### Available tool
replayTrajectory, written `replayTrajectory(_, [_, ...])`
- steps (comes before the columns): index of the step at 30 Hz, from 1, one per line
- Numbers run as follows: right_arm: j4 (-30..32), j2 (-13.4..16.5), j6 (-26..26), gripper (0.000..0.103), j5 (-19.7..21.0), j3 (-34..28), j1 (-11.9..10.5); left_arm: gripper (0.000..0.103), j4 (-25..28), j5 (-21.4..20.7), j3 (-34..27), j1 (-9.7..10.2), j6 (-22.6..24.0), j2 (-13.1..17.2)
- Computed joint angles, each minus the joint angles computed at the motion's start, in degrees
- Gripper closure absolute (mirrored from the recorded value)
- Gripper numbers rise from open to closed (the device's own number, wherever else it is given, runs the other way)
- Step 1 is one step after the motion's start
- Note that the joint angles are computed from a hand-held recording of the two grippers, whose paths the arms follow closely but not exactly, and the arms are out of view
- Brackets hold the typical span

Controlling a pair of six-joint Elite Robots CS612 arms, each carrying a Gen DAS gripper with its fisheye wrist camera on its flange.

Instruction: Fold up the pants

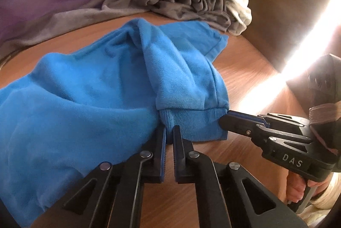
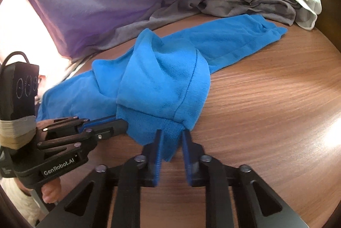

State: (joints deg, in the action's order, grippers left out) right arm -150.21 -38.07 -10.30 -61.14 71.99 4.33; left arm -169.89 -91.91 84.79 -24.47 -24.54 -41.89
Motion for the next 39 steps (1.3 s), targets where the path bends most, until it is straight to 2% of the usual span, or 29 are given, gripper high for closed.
replayTrajectory(2, [-1.03,-0.33,0.91,0.094,0.46,0.26,-0.24,0.096,-1.01,-0.11,0.01,-0.05,-0.42,-0.39])
replayTrajectory(8, [-5.32,-1.36,3.64,0.094,1.82,0.69,-0.99,0.096,-2.84,0.93,-1.70,-0.41,2.35,-1.26])
replayTrajectory(10, [-6.59,-1.31,4.49,0.094,2.09,0.43,-1.25,0.096,-2.12,1.95,-3.40,-0.63,4.90,-1.00])
replayTrajectory(14, [-8.30,-0.69,6.40,0.094,1.85,-0.77,-1.64,0.096,-0.08,2.26,-6.68,-0.74,7.86,0.01])
replayTrajectory(18, [-9.52,0.45,8.74,0.095,1.14,-2.81,-2.07,0.096,2.49,0.33,-10.73,-0.27,10.52,1.75])
replayTrajectory(25, [-7.16,3.38,11.10,0.095,0.66,-8.00,-2.63,0.096,9.46,-2.12,-19.34,0.48,14.20,5.82])
replayTrajectory(28, [-5.83,4.26,9.98,0.094,-1.50,-10.12,-2.46,0.096,11.13,-2.02,-22.26,0.59,14.29,7.27])
replayTrajectory(30, [-5.56,4.46,7.90,0.084,-3.10,-10.85,-2.43,0.096,12.29,-2.16,-24.24,0.70,14.40,8.27])
replayTrajectory(31, [-5.96,4.46,7.11,0.073,-3.47,-10.90,-2.48,0.096,12.84,-2.15,-25.07,0.73,14.59,8.69])
replayTrajectory(32, [-6.61,4.50,6.23,0.066,-3.90,-10.97,-2.53,0.096,13.32,-2.12,-25.81,0.73,14.77,9.05])
replayTrajectory(34, [-6.32,4.77,4.26,0.064,-4.15,-11.72,-2.57,0.096,14.65,-2.09,-27.38,0.74,14.98,9.82])
replayTrajectory(39, [-0.41,6.38,-2.64,0.064,-3.29,-15.45,-2.42,0.096,16.77,-2.56,-29.47,0.77,15.92,10.77])
